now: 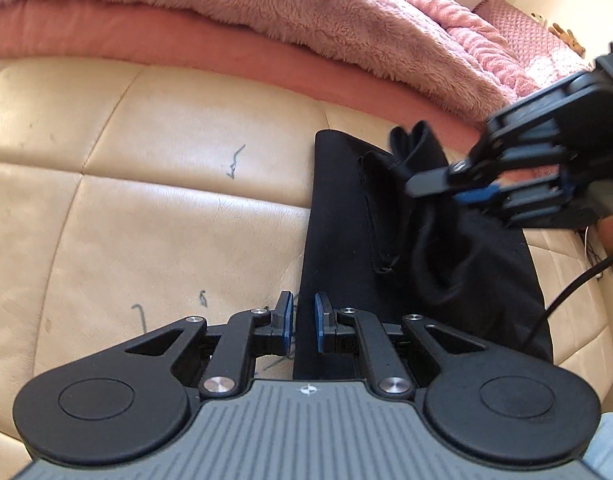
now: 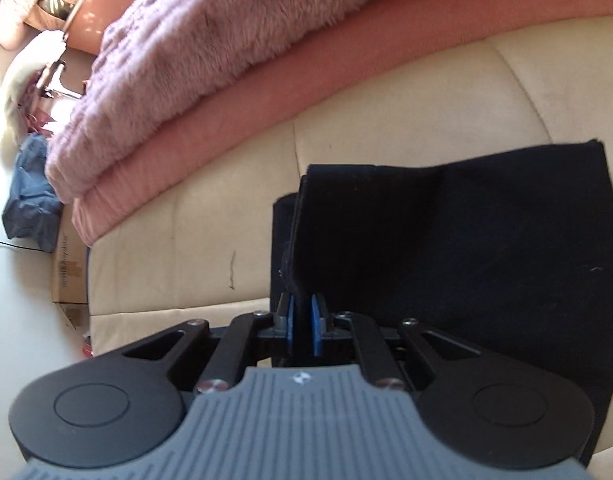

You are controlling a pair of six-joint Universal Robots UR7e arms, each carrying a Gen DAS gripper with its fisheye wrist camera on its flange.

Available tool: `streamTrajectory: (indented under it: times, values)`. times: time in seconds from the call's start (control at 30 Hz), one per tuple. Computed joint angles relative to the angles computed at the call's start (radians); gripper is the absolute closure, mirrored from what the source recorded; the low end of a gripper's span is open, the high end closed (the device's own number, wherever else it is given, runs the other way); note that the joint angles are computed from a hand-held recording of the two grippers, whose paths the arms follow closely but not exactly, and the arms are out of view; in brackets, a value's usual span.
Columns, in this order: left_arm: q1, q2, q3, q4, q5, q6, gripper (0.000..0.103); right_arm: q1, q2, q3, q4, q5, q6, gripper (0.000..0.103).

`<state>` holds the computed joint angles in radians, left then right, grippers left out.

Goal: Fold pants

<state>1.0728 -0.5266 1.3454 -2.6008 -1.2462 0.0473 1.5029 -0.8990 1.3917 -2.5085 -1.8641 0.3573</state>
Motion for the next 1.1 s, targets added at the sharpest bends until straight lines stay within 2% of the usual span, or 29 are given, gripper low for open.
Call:
streamTrajectory:
  times: [0.13, 0.33, 0.37, 0.4, 0.47, 0.53, 0.67, 0.7, 0.83, 0.9, 1.03, 1.1]
  values:
    - [0.006, -0.008, 0.01, -0.006, -0.012, 0.002, 0.092, -0.009, 0.025, -0.003, -0.019, 0.005, 0.016, 0.097]
    - [-0.001, -0.017, 0.021, -0.038, 0.011, 0.0, 0.092, -0.009, 0.021, 0.009, -0.02, 0.019, -0.006, 0.089]
    - [-0.003, -0.022, 0.027, -0.049, 0.019, -0.002, 0.092, -0.007, 0.022, 0.011, -0.03, 0.023, -0.013, 0.083]
    - [-0.005, -0.027, 0.032, -0.058, 0.024, -0.004, 0.092, -0.007, 0.018, 0.019, -0.043, 0.041, -0.024, 0.071]
    - [-0.008, -0.037, 0.038, -0.075, 0.026, -0.003, 0.092, -0.007, 0.011, 0.029, -0.058, 0.076, -0.04, 0.065]
    - [-0.008, -0.046, 0.039, -0.087, 0.015, -0.007, 0.09, -0.002, -0.002, 0.042, -0.078, 0.091, -0.071, 0.066]
    - [0.002, -0.056, 0.033, -0.119, -0.056, -0.037, 0.081, 0.015, -0.057, 0.117, -0.189, 0.055, -0.189, 0.066]
    - [0.006, -0.054, 0.025, -0.12, -0.083, -0.05, 0.08, 0.017, -0.075, 0.143, -0.227, 0.039, -0.219, 0.066]
    - [0.023, -0.026, -0.021, -0.099, -0.186, -0.096, 0.061, 0.019, -0.147, 0.255, -0.369, -0.067, -0.342, 0.07]
    - [0.025, 0.002, -0.059, -0.07, -0.206, -0.11, 0.059, 0.007, -0.177, 0.312, -0.43, -0.092, -0.386, 0.082]
    - [0.029, 0.069, -0.151, 0.016, -0.227, -0.125, 0.056, -0.022, -0.215, 0.409, -0.534, -0.122, -0.445, 0.085]
    - [0.034, 0.101, -0.192, 0.049, -0.233, -0.137, 0.056, -0.042, -0.228, 0.449, -0.571, -0.105, -0.461, 0.085]
